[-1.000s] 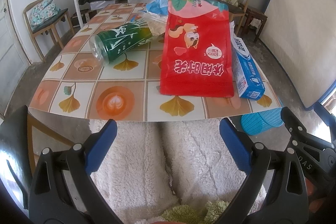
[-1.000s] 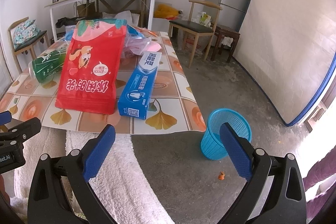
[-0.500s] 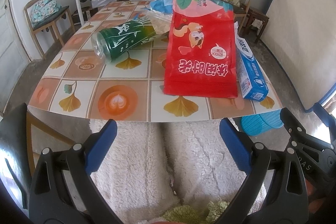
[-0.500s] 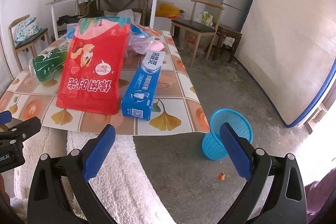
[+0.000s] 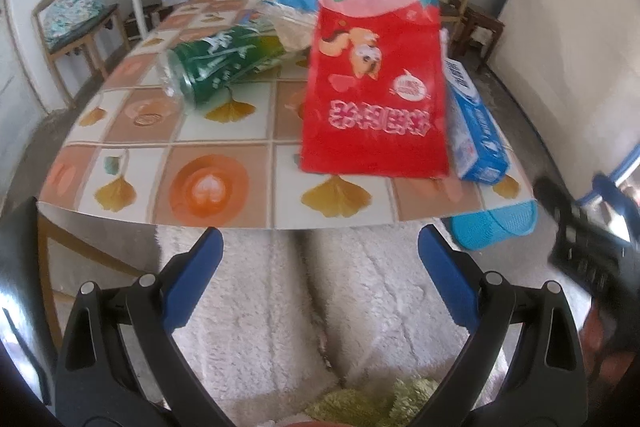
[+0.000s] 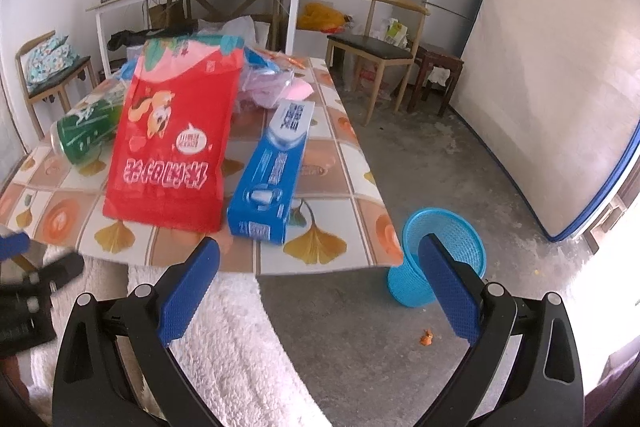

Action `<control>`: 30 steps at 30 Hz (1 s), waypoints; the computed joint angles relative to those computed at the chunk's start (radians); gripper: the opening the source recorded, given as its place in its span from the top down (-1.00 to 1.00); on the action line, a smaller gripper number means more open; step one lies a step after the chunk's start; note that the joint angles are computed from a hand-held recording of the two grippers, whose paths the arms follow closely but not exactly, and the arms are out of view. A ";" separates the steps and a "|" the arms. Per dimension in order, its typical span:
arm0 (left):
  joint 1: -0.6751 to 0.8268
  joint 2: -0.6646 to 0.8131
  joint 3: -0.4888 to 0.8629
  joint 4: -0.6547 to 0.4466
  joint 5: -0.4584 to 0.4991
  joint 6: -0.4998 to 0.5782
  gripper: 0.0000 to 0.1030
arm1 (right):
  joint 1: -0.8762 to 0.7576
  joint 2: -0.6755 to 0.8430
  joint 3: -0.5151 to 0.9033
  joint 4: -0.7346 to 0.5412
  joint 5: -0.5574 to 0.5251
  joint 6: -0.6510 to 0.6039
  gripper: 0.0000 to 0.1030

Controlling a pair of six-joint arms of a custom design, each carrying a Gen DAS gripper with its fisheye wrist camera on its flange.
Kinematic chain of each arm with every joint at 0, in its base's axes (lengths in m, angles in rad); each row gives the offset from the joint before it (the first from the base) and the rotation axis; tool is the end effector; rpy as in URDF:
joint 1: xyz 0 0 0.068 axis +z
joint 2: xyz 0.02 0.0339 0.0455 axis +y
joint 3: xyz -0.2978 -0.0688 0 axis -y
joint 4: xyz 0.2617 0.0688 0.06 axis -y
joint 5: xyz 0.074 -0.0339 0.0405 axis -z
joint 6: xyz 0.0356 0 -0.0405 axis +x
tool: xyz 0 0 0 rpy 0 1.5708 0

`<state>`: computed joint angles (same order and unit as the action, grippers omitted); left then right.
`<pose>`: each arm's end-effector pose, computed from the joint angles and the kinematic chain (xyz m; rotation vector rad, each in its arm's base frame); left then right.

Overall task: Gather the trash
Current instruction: 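Reach the left tool to the red snack bag and close on it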

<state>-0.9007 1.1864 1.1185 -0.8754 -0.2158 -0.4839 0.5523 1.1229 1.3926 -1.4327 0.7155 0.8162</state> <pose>0.1534 -0.1813 0.3436 0.4327 2.4722 -0.3103 0.1547 0.0679 0.4169 0.4914 2.3159 -0.3753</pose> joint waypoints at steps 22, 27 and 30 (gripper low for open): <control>0.236 -0.061 -0.052 0.094 0.334 0.157 -0.83 | -0.063 0.336 0.478 0.129 -0.079 -0.405 -0.88; 0.246 -0.038 -0.025 0.087 0.321 0.201 -0.83 | -0.107 0.337 0.485 0.217 -0.088 -0.499 -0.88; 0.260 -0.034 -0.015 0.118 0.311 0.207 -0.83 | -0.144 0.318 0.467 0.278 -0.128 -0.542 -0.87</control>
